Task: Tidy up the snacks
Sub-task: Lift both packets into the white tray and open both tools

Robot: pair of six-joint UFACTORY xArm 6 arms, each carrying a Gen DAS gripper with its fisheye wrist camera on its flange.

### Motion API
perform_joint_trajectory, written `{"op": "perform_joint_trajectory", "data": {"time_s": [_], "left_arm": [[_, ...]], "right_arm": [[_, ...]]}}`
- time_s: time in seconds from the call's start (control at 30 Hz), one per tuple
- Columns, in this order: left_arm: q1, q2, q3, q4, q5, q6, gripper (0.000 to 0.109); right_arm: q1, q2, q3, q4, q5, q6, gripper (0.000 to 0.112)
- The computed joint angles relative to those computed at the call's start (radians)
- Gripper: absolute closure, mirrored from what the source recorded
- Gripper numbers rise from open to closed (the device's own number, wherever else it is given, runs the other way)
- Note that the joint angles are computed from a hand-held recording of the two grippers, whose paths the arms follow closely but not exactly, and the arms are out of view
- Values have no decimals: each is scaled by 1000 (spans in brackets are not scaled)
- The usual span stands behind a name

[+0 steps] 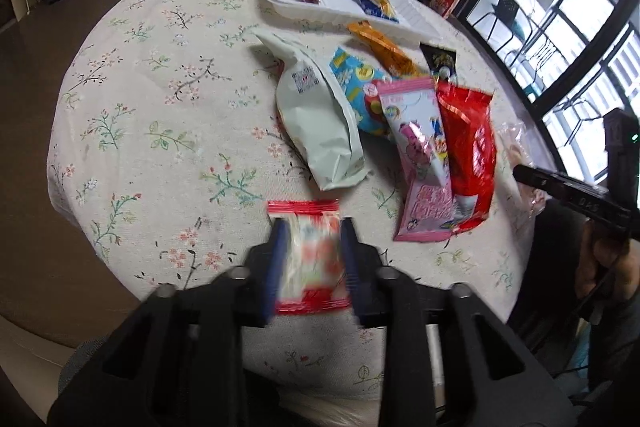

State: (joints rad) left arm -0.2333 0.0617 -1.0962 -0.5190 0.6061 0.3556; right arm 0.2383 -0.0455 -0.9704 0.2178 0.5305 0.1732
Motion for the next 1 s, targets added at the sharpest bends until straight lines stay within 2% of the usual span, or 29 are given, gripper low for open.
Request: {"op": "perform_joint_trajectory", "data": {"time_s": [0.2, 0.43, 0.53, 0.6, 0.63, 0.67, 0.7, 0.83, 0.87, 0.9, 0.97, 1.0], "left_arm": [[43, 7, -45, -23, 3, 9, 88], [26, 32, -52, 27, 41, -11, 88], [-2, 72, -99, 163, 102, -99, 86], [-21, 73, -97, 211, 97, -149, 71], [-30, 76, -99, 247, 94, -183, 50], [-40, 85, -106, 303, 98, -229, 37], [-50, 93, -113, 338, 109, -259, 37], [-66, 93, -102, 331, 96, -255, 37], [-68, 91, -92, 340, 83, -255, 41], [-72, 86, -82, 371, 72, -269, 46], [-74, 67, -57, 437, 55, -302, 76], [-70, 57, -47, 428, 50, -295, 78]], "right_arm": [[-53, 0, -16, -13, -6, 20, 87], [-59, 8, -17, -8, -3, 14, 87], [-49, 12, -17, 2, -4, 4, 87], [-44, 14, -17, 5, -6, 1, 87], [-42, 14, -17, 5, -6, 1, 87], [-41, 13, -17, 7, -5, -2, 87], [-40, 12, -16, 11, -4, -7, 87], [-41, 9, -12, 17, -3, -13, 87], [-40, 9, -12, 20, -2, -14, 87], [-39, 8, -11, 24, -3, -20, 87], [-37, 8, -10, 26, -6, -25, 87], [-36, 6, -8, 27, -8, -27, 87]]}}
